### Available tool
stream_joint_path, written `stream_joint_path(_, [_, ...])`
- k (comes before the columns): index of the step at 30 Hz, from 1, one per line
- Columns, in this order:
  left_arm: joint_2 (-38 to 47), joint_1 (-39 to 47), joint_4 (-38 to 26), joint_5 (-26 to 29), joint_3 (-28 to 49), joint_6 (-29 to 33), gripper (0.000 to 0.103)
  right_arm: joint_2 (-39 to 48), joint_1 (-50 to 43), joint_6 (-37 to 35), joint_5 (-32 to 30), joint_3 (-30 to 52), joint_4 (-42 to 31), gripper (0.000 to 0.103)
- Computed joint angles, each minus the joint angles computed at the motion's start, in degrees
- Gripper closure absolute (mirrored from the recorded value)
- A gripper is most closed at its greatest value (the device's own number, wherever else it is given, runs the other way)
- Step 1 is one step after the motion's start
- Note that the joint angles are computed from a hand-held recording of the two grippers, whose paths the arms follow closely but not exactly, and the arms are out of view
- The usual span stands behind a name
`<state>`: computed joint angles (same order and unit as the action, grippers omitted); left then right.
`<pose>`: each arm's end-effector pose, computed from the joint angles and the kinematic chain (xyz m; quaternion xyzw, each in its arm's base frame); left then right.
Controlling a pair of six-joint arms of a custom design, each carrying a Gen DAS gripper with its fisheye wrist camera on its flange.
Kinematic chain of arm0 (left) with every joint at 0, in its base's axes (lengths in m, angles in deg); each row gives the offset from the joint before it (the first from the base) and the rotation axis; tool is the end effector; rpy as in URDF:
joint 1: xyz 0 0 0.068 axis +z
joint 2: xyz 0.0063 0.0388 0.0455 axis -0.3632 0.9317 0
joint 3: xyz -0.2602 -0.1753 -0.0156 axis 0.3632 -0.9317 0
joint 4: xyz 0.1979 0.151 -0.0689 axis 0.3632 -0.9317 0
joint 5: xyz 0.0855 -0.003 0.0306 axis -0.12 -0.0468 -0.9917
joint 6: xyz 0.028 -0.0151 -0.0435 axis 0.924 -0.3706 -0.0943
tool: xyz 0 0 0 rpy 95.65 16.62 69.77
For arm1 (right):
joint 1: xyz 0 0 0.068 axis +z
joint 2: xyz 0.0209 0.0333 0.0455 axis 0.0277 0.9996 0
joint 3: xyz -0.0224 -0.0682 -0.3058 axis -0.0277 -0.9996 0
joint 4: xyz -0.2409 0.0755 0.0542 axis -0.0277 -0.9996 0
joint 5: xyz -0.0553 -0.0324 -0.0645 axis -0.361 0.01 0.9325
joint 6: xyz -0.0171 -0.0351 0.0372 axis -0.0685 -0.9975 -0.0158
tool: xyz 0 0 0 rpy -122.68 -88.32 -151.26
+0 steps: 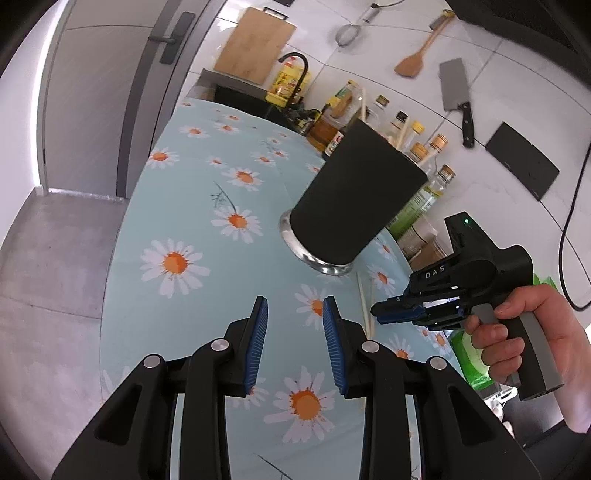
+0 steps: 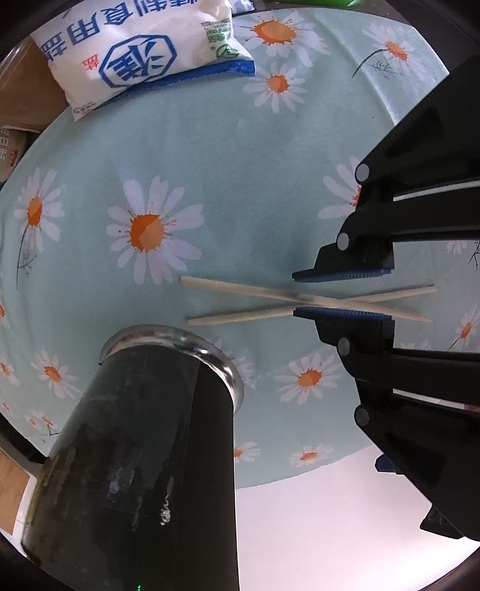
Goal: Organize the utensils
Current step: 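Close the right gripper on one wooden chopstick beside the holder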
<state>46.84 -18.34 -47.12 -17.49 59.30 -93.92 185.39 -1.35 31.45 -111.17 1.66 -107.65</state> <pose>0.1270 -0.0088 0.2394 -0.0552 0.8941 -0.2434 0.3718 0.3079 -0.0015 0.2395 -0.1252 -0.9707 -0.2044 0.0175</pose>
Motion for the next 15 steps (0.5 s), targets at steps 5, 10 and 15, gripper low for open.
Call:
stream_joint_path(5, [0.6, 2.7, 0.0, 2.4, 0.2, 1.2, 0.073, 1.4, 0.7, 1.2, 2.7, 1.5, -0.1, 0.091])
stream_joint_path(10, [1.9, 3.4, 0.7, 3.4, 0.1, 1.9, 0.073, 1.3, 1.7, 2.3, 4.4, 1.7, -0.1, 0.093])
stream_joint_path(15, [3.4, 3.4, 1.4, 4.5, -0.1, 2.1, 0.073, 1.3, 2.7, 3.8, 5.8, 1.5, 0.3, 0.096])
